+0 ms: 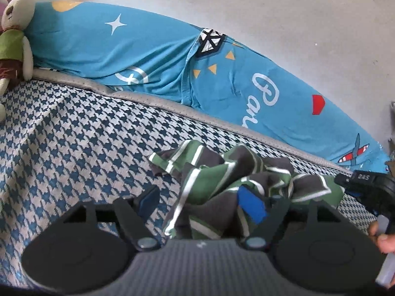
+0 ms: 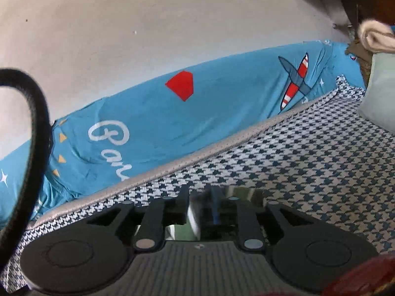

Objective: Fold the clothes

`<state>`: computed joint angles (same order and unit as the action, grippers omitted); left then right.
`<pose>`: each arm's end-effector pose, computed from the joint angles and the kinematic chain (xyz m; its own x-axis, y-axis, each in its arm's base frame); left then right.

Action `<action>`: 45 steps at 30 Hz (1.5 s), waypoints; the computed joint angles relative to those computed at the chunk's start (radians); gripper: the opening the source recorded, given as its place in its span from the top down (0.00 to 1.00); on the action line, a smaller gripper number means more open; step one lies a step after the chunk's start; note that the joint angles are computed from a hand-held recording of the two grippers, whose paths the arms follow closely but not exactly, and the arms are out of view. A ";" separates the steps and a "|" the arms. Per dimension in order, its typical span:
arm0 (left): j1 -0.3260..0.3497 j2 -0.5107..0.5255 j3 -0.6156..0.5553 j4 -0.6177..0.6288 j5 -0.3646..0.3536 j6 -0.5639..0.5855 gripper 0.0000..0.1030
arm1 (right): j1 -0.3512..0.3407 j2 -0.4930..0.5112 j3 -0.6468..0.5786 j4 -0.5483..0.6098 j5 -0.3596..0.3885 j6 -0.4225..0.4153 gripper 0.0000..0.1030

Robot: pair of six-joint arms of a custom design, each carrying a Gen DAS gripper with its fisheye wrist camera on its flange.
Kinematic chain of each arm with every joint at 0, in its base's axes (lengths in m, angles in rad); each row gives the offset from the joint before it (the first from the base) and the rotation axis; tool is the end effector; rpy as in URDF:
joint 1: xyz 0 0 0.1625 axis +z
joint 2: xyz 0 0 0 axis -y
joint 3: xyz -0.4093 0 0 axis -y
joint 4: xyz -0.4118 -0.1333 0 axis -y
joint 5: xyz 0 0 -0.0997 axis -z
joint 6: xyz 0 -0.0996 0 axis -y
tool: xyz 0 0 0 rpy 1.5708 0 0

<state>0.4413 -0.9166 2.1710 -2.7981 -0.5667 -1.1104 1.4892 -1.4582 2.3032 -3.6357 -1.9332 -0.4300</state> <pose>-0.3370 -0.3996 0.0398 -0.9024 -0.1625 -0.3990 0.2147 0.6333 -0.7435 0.0617 -0.4476 0.3228 -0.8341 0.2281 0.5022 -0.3517 0.4815 -0.8028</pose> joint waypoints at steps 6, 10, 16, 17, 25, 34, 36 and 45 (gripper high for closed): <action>0.000 -0.019 0.009 0.037 0.005 -0.038 0.26 | -0.030 -0.082 0.027 0.158 0.154 -0.010 0.70; 0.002 -0.027 0.010 0.058 0.003 -0.054 0.26 | -0.052 -0.135 0.022 0.413 0.255 -0.007 0.69; -0.002 -0.036 0.018 0.074 0.001 -0.069 0.26 | -0.063 -0.117 -0.004 0.561 0.255 0.048 0.68; -0.002 -0.037 0.019 0.075 0.001 -0.071 0.26 | -0.066 -0.114 -0.009 0.578 0.256 0.063 0.68; -0.005 -0.043 0.020 0.101 0.001 -0.080 0.24 | -0.073 -0.077 -0.031 0.628 0.248 0.149 0.64; -0.010 -0.067 0.027 0.147 0.011 -0.098 0.20 | -0.060 -0.055 0.001 0.544 0.293 0.118 0.92; -0.011 -0.080 0.031 0.175 0.024 -0.124 0.20 | -0.059 -0.075 0.018 0.556 0.363 0.079 0.92; -0.024 -0.186 0.074 0.327 0.123 -0.305 0.18 | -0.006 -0.108 0.080 0.677 0.546 -0.150 0.92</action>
<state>0.4175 -1.1030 2.2447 -2.4710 -0.4437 -1.4157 1.4831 -1.5664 2.3830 -2.9588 -1.3874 -0.5795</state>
